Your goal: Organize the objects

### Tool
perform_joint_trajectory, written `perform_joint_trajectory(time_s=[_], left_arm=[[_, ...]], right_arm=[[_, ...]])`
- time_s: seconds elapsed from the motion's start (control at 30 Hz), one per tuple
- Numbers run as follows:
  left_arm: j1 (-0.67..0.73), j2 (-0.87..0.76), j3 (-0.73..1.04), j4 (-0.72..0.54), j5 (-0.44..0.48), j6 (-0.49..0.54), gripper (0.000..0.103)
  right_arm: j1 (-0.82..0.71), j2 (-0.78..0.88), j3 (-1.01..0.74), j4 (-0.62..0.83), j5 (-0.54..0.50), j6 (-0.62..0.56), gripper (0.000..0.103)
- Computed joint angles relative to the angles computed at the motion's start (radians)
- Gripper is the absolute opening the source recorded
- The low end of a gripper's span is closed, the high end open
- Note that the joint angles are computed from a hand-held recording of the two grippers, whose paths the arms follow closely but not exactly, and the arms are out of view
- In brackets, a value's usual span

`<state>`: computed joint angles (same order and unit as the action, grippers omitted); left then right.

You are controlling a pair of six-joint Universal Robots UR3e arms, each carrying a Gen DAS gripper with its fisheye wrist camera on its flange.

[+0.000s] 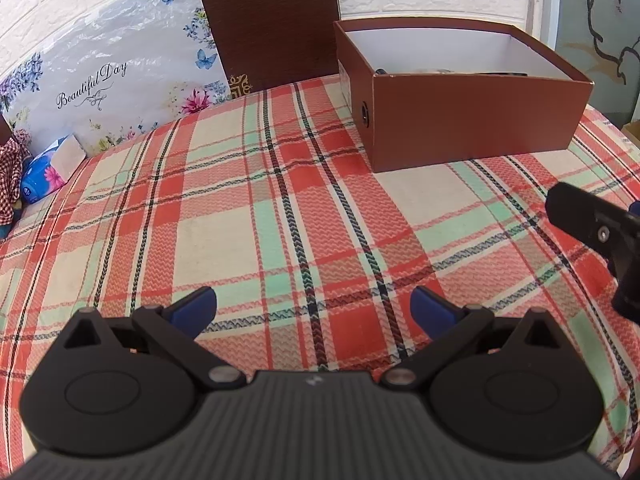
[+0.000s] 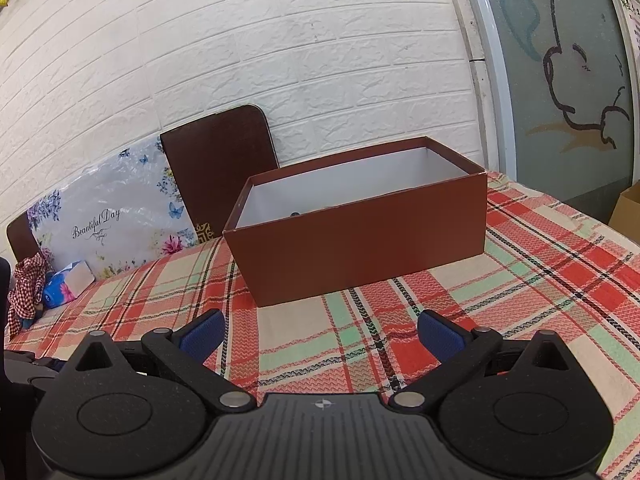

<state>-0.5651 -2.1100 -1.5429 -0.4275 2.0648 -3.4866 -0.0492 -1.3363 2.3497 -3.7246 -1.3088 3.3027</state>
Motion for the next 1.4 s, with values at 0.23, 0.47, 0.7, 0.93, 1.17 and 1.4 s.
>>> perform_joint_trajectory(time_s=[0.23,0.47,0.7,0.93,1.17,1.4], left_arm=[[-0.012,-0.014,0.023,-0.019,0.019,-0.002,0.103],[-0.007,-0.01,0.014,-0.02,0.009,-0.001,0.103],[-0.003,-0.007,0.011,-0.025,-0.002,-0.003,0.103],[0.006,-0.002,0.002,-0.026,-0.02,-0.006,0.103],[0.017,0.006,-0.017,-0.004,-0.061,0.001,0.103],[0.017,0.01,-0.029,0.021,-0.069,0.013,0.103]], right_arm=[[0.001,0.004,0.002,-0.01,-0.003,0.002,0.102],[-0.003,0.001,0.007,-0.008,0.002,0.002,0.102],[-0.001,-0.001,0.006,-0.005,-0.001,0.003,0.102],[0.001,0.0,0.007,-0.006,-0.004,0.003,0.102],[0.002,0.006,0.008,-0.013,-0.004,0.002,0.102],[-0.009,0.017,0.013,-0.024,0.009,-0.007,0.102]])
